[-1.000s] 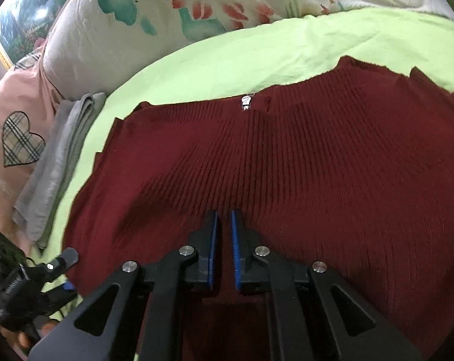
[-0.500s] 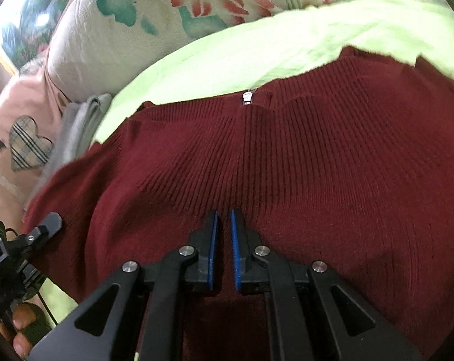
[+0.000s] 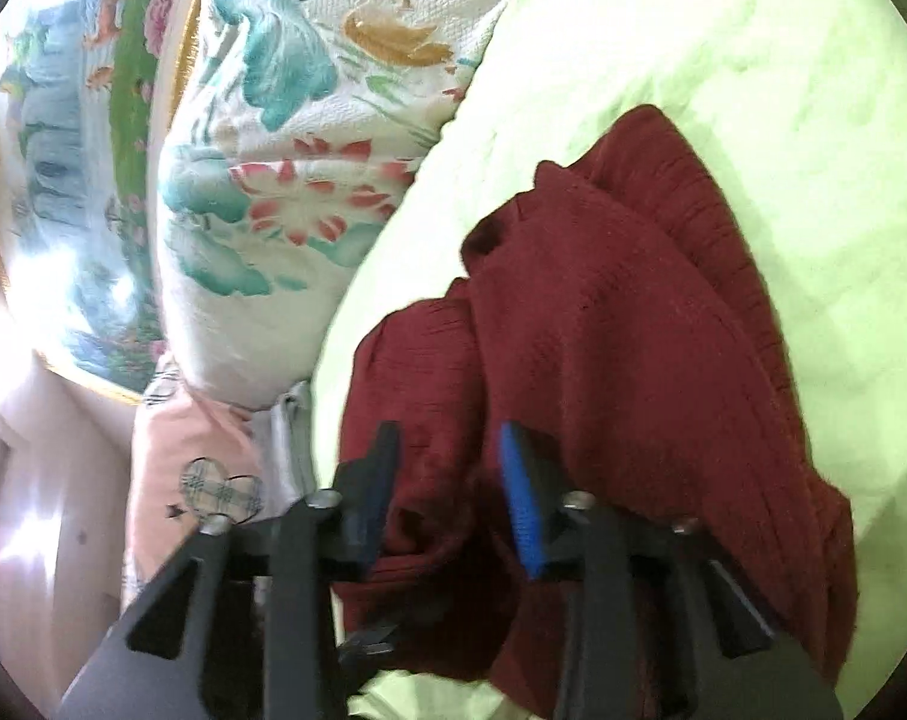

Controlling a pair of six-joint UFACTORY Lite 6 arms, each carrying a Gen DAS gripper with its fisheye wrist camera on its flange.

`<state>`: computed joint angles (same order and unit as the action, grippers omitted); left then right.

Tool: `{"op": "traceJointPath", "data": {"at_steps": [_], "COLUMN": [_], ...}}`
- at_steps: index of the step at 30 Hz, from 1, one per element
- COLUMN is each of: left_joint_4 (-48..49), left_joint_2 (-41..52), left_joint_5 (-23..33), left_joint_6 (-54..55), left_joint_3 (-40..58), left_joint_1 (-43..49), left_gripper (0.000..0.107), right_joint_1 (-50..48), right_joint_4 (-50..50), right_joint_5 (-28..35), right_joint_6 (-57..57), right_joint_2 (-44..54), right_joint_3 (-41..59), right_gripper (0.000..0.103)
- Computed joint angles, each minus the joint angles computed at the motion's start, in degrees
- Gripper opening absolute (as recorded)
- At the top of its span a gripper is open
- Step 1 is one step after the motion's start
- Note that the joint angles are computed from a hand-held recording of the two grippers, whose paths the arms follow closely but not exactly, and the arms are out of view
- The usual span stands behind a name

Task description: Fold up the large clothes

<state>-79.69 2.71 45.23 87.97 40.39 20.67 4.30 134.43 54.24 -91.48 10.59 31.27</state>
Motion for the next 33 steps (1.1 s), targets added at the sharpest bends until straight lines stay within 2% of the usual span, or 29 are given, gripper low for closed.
{"op": "traceJointPath", "data": {"at_steps": [1,3,7,9,15,16,17,18,19,22,26,30,33], "left_joint_4": [0.03,0.93,2.56,3.04,4.22,4.30,4.43,4.65,4.40,4.16,2.07,-0.62,-2.69], "left_joint_2": [0.05,0.78,0.91,0.59,0.31,0.44,0.44,0.10,-0.20,-2.15,-6.36,-5.21,2.25], "left_joint_5": [1.22,3.52,9.98,13.18,13.47,13.06,12.44,12.05,11.42,11.84,12.99,9.17,3.58], "left_joint_6": [0.42,0.32,0.96,1.93,1.89,1.89,1.90,1.73,1.49,0.18,-1.81,-0.99,-0.23], "left_joint_3": [-0.11,0.81,1.57,1.71,2.38,2.40,2.30,2.09,2.02,2.35,2.16,1.15,2.50], "left_joint_1": [1.05,3.43,9.40,12.40,12.79,12.55,12.20,11.98,11.25,9.52,3.20,-6.37,-13.38], "left_gripper": [0.007,0.007,0.007,0.007,0.007,0.007,0.007,0.007,0.007,0.007,0.007,0.007,0.007], "right_joint_1": [0.17,1.25,4.75,6.18,8.34,8.64,9.17,9.73,9.93,8.67,4.10,-2.57,-6.52], "right_joint_4": [-0.91,-3.44,-12.25,-15.72,-26.26,-27.28,-28.09,-29.38,-30.10,-28.45,-25.24,-25.94,-28.07], "right_joint_5": [-0.50,-2.92,-9.64,-10.11,-13.19,-13.53,-14.40,-15.43,-16.31,-16.81,-16.18,-16.47,-19.28], "right_joint_6": [0.46,1.02,7.23,9.72,21.99,23.14,23.57,23.75,23.98,19.62,11.97,7.81,7.04], "right_joint_2": [-0.44,-1.69,-0.59,2.33,16.71,18.35,19.45,19.93,19.77,14.90,1.18,-5.66,-2.59], "right_joint_3": [0.37,1.57,8.87,13.24,30.65,32.56,34.45,36.15,36.65,33.58,23.18,15.34,13.26], "right_gripper": [0.046,0.057,0.059,0.063,0.064,0.062,0.049,0.024,0.017,0.015,0.014,0.014,0.014]}}
